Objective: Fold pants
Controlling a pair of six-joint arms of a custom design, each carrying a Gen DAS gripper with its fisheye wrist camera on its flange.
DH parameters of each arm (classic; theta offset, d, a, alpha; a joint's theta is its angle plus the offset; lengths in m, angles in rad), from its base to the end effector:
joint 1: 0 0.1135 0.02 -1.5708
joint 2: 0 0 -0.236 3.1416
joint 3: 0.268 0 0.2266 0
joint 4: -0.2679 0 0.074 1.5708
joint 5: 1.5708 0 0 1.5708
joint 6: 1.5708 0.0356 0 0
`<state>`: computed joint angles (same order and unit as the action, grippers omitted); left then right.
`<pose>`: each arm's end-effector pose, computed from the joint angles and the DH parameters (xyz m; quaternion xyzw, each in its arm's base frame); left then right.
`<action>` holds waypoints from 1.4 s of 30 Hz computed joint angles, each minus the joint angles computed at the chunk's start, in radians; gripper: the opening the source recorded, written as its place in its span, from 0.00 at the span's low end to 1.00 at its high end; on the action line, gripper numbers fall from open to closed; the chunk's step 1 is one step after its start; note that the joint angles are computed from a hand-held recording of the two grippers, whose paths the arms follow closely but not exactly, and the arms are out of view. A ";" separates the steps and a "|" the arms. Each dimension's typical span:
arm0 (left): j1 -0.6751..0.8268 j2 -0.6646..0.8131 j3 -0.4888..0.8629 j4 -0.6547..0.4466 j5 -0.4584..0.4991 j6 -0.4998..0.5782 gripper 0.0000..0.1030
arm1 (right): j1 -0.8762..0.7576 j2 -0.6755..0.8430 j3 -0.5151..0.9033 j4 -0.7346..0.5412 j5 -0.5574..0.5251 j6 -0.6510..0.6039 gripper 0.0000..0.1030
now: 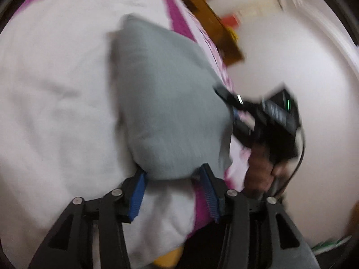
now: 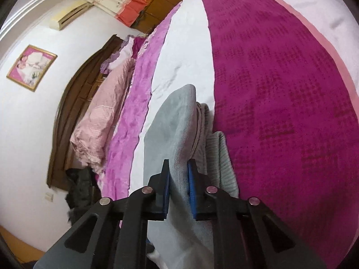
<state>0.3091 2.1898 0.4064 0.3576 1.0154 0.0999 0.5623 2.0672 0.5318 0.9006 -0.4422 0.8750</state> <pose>0.1834 0.0268 -0.0123 -0.0559 0.8705 -0.4619 0.1605 0.2335 0.1651 0.0418 0.0379 0.8755 0.4371 0.2025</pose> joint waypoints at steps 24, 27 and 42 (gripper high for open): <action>0.028 0.098 0.136 -0.345 -0.073 0.167 0.00 | 0.065 0.241 0.046 0.155 0.172 0.228 0.16; 0.100 0.179 0.215 -0.531 -0.060 0.312 0.00 | 0.039 0.245 0.047 0.157 0.135 0.235 0.16; 0.345 -0.086 0.262 -0.554 0.001 0.287 0.41 | 0.187 -0.151 0.047 -0.293 0.363 -0.007 0.11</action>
